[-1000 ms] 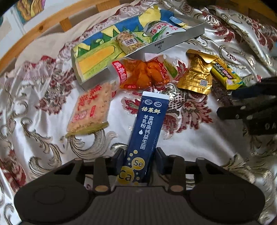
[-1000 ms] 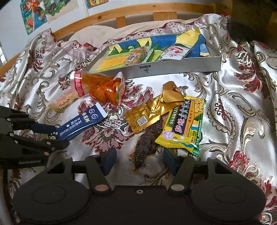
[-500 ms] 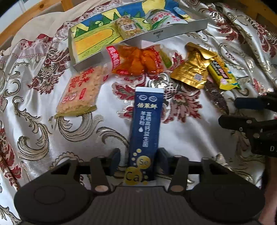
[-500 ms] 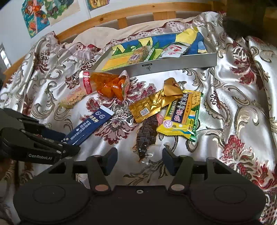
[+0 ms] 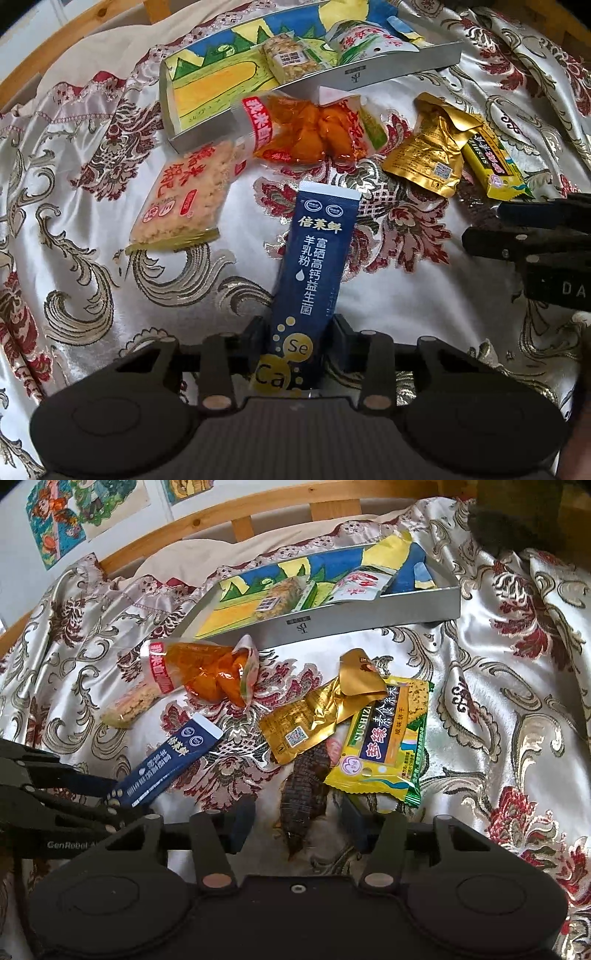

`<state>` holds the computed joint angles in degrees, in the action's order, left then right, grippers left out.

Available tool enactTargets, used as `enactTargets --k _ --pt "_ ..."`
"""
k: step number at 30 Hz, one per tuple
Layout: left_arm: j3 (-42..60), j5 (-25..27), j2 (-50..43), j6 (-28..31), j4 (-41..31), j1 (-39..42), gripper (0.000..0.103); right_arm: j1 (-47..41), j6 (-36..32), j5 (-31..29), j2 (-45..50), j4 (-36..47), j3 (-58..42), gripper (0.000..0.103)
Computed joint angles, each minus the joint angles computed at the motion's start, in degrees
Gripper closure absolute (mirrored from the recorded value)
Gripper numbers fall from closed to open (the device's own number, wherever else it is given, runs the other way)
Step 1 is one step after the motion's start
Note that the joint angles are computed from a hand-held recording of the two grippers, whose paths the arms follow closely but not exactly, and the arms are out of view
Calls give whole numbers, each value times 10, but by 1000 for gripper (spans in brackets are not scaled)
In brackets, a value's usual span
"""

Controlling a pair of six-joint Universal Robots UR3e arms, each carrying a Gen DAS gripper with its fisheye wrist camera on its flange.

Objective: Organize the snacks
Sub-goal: 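Grasp and lift the dried-fish pack with the right tool while the left tool grasps the blue stick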

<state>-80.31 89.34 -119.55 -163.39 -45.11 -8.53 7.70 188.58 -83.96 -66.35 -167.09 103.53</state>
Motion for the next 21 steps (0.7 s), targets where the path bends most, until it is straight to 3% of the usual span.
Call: enactTargets --k 3,9,14,21 --pt "-2 -6 8 -8 -12 0 65 4 -7 -1 -9 -1 7 53" --pt "-5 -45 37 -43 -65 13 66 -12 -17 56 -61 24 53 54" --pt "-11 -36 37 -36 -56 4 65 1 -41 42 -71 30 60 50" --pt "-11 -31 26 -28 -35 3 57 10 -48 19 -42 14 40 47"
